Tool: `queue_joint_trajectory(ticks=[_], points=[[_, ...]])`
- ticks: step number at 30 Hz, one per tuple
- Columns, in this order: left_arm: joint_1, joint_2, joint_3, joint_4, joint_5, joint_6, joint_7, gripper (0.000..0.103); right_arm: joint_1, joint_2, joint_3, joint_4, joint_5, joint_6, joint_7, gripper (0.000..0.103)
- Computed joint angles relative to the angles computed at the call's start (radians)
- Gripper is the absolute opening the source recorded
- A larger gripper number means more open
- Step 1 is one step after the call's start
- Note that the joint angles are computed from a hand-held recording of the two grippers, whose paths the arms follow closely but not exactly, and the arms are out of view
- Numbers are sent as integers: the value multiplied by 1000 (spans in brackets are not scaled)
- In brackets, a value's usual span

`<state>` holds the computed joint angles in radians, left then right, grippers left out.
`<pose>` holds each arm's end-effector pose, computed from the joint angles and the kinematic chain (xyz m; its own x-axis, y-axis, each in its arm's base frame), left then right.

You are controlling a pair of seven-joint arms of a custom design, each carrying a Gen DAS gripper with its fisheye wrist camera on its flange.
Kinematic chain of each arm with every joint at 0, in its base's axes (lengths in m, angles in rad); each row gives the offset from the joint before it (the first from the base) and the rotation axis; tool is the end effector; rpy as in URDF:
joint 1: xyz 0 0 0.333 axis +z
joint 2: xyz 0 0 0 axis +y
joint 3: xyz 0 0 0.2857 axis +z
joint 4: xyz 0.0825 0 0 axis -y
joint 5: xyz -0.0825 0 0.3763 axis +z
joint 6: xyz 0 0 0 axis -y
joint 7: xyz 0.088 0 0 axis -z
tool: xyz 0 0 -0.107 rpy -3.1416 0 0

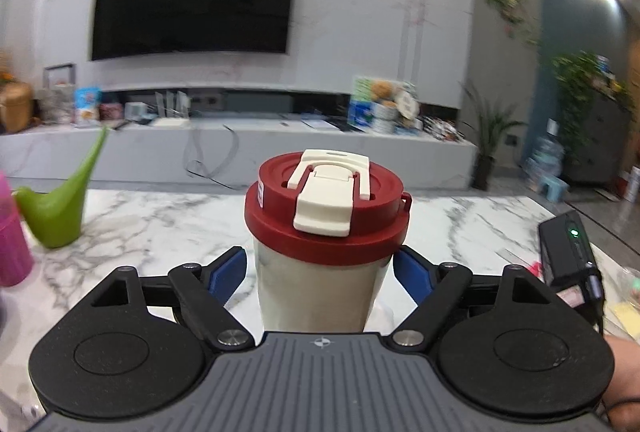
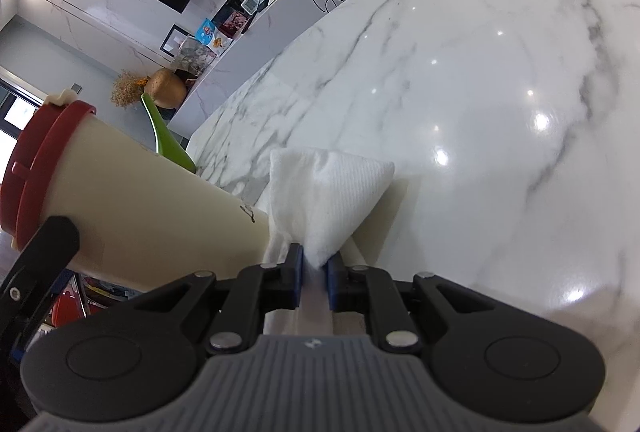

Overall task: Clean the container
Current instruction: 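Sweep the cloth in the right tool over the tumbler body while the left tool holds it, then wipe the tumbler side again with the right tool while the left tool holds it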

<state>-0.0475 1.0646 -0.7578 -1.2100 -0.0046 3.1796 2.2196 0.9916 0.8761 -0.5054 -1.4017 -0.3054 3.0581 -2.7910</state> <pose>0.6903 -0.3558 0.3341 -0.7027 -0.7086 0.0641 -0.3241 0.2385 -0.9155 0.5907 0.4640 0.2969 -0.3800 -0.5871 -0.7148 -0.5268 0.7725 -0.3546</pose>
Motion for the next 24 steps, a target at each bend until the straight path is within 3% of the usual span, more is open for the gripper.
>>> queue_joint_trajectory(ticks=[3,7,12,15,20,24], points=[[-90,-38,128,-19,-24,99,-93,81,-6,2,6,11,0,-9,-6,15],[-223,-74,312,-8,-77,149,-226,81,-2,3,4,14,-5,-13,7,15],[-277,-74,391,13,-67,156,-318,79,-13,8,14,31,-16,-24,10,15],[-218,-56,321,7,19,160,-320,78,-23,11,23,42,-23,-30,11,15],[-37,36,57,43,206,64,-233,77,-10,-5,3,22,-49,-25,26,15],[83,139,-171,91,256,-80,-14,77,69,-34,-104,-46,-91,-2,101,15]])
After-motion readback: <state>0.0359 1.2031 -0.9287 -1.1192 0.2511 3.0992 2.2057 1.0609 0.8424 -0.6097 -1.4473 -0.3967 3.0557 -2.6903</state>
